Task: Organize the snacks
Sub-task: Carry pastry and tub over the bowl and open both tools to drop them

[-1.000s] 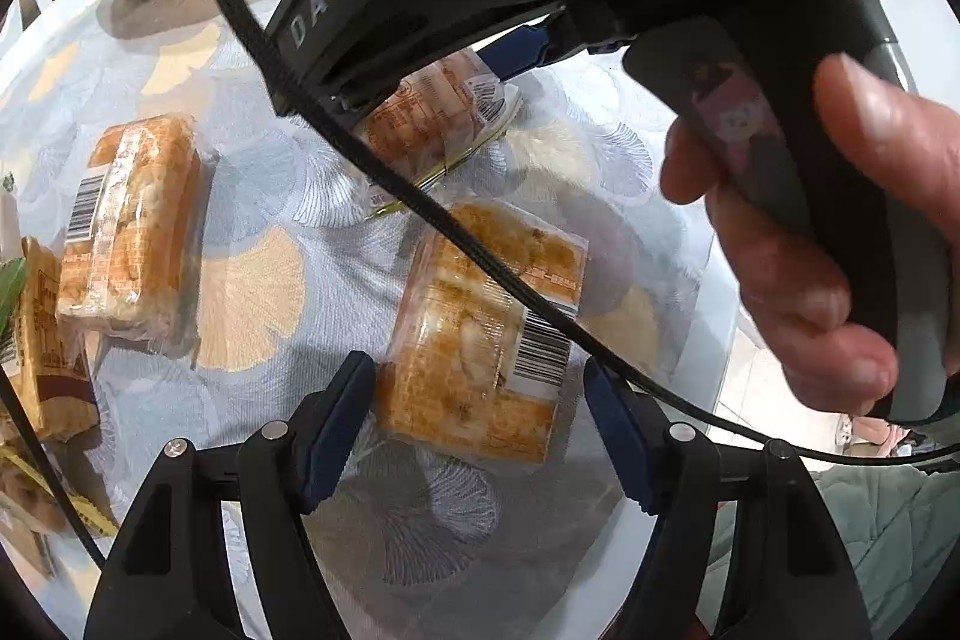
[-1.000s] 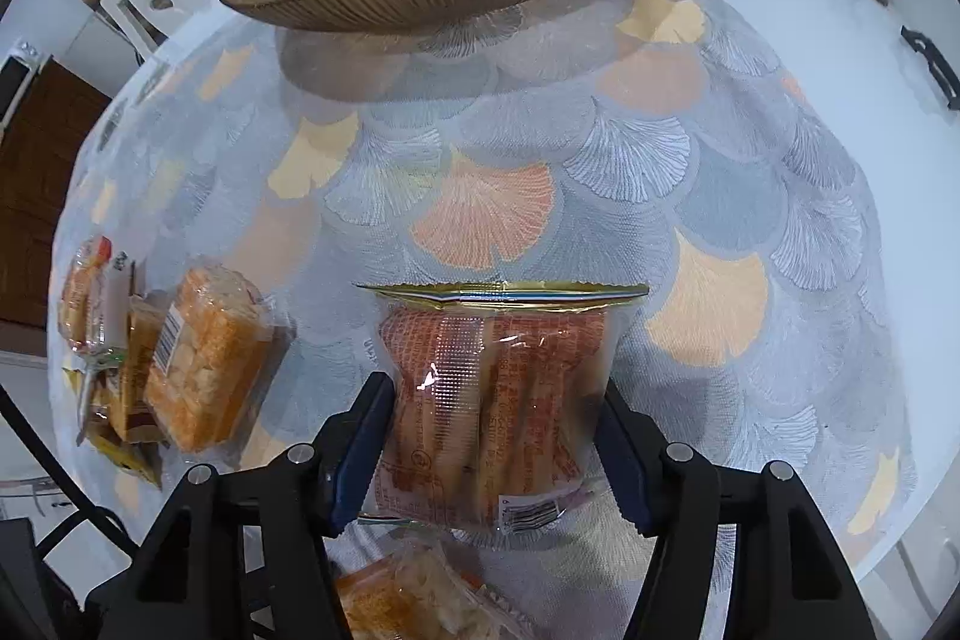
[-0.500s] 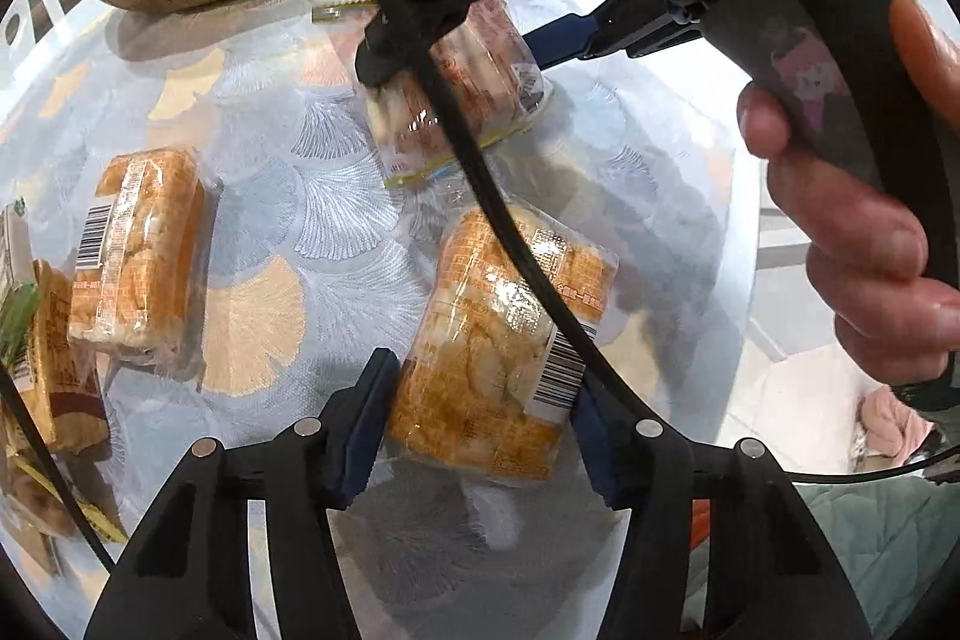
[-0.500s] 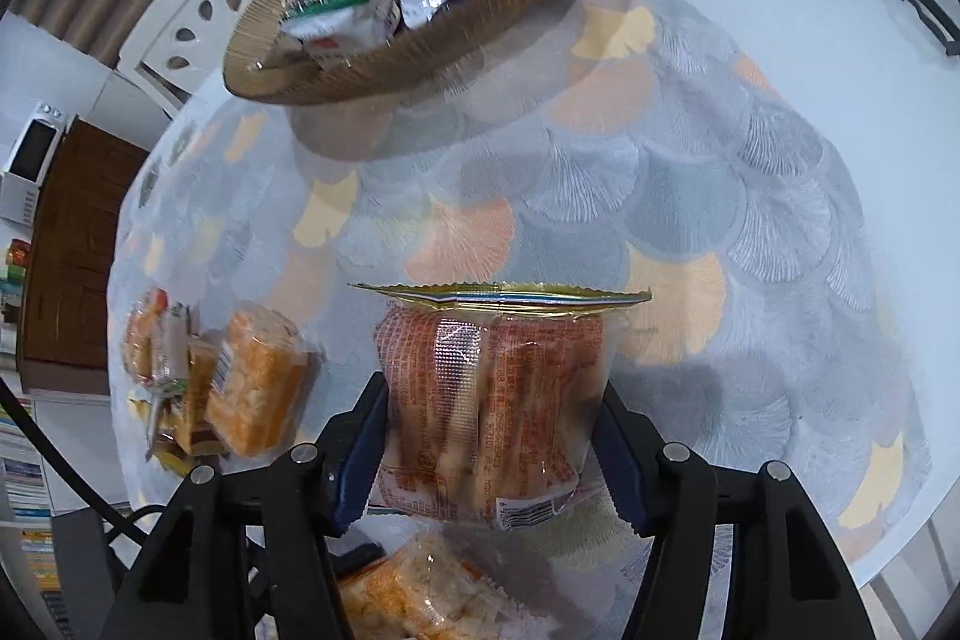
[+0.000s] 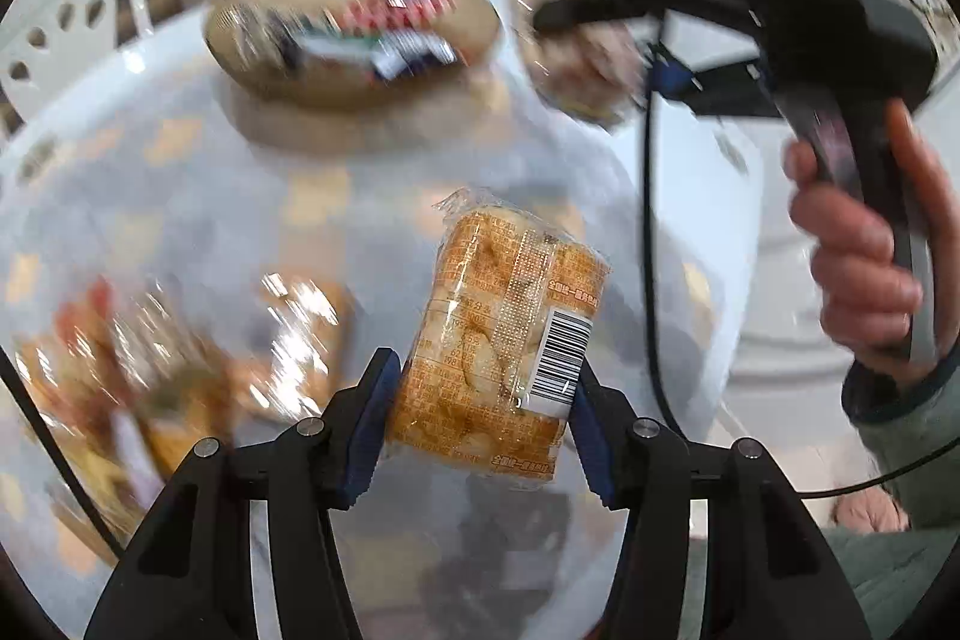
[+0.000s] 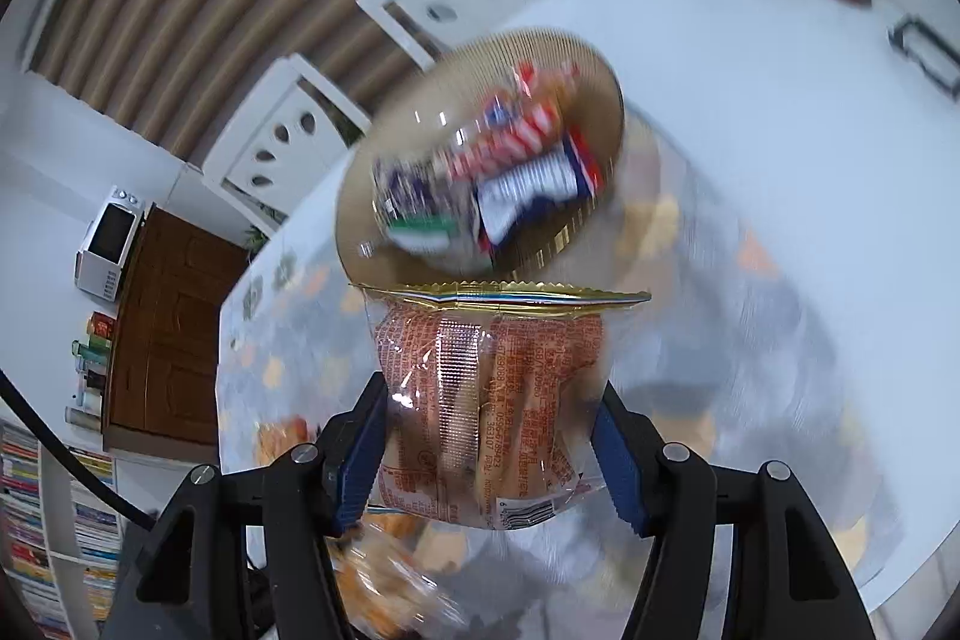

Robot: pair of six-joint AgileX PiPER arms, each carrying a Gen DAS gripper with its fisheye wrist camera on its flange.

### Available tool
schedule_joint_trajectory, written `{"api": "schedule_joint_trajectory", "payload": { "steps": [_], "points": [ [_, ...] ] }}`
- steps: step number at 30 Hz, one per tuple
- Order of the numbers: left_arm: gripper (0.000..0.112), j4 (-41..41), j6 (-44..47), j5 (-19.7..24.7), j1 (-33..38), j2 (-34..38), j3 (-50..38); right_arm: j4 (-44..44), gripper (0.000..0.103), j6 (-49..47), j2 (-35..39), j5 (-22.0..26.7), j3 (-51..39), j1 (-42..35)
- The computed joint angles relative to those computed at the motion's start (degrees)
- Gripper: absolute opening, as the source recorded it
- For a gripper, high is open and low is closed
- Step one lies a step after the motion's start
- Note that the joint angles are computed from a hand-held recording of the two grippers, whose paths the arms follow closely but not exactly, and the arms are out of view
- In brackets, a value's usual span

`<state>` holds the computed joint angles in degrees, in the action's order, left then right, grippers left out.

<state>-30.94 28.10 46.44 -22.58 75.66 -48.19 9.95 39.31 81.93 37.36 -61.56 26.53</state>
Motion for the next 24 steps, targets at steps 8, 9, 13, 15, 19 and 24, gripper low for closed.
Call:
{"api": "schedule_joint_trajectory", "payload": {
  "steps": [8,9,13,15,19,24],
  "points": [
    [0.052,12.1,-9.4,-0.4,1.2,12.3,-20.6,-2.6,0.062,-5.1,7.0,6.5,-15.5,-5.1],
    [0.052,12.6,-9.4,0.6,2.0,14.5,-24.2,-2.7,0.062,-5.8,8.2,7.0,-17.3,-5.6],
    [0.052,14.9,-11.7,2.8,3.5,24.1,-37.6,-0.9,0.062,-10.3,14.1,9.0,-25.5,-8.4],
    [0.052,16.2,-13.2,3.5,3.4,27.5,-42.1,-0.3,0.062,-12.3,18.3,10.4,-31.1,-9.5],
    [0.052,16.8,-15.5,6.7,3.7,34.5,-51.8,0.6,0.062,-14.8,26.1,13.6,-41.3,-11.0],
    [0.052,17.7,-17.5,9.6,3.9,41.3,-60.8,0.0,0.062,-15.9,36.6,18.6,-56.4,-11.5]
  ]
}}
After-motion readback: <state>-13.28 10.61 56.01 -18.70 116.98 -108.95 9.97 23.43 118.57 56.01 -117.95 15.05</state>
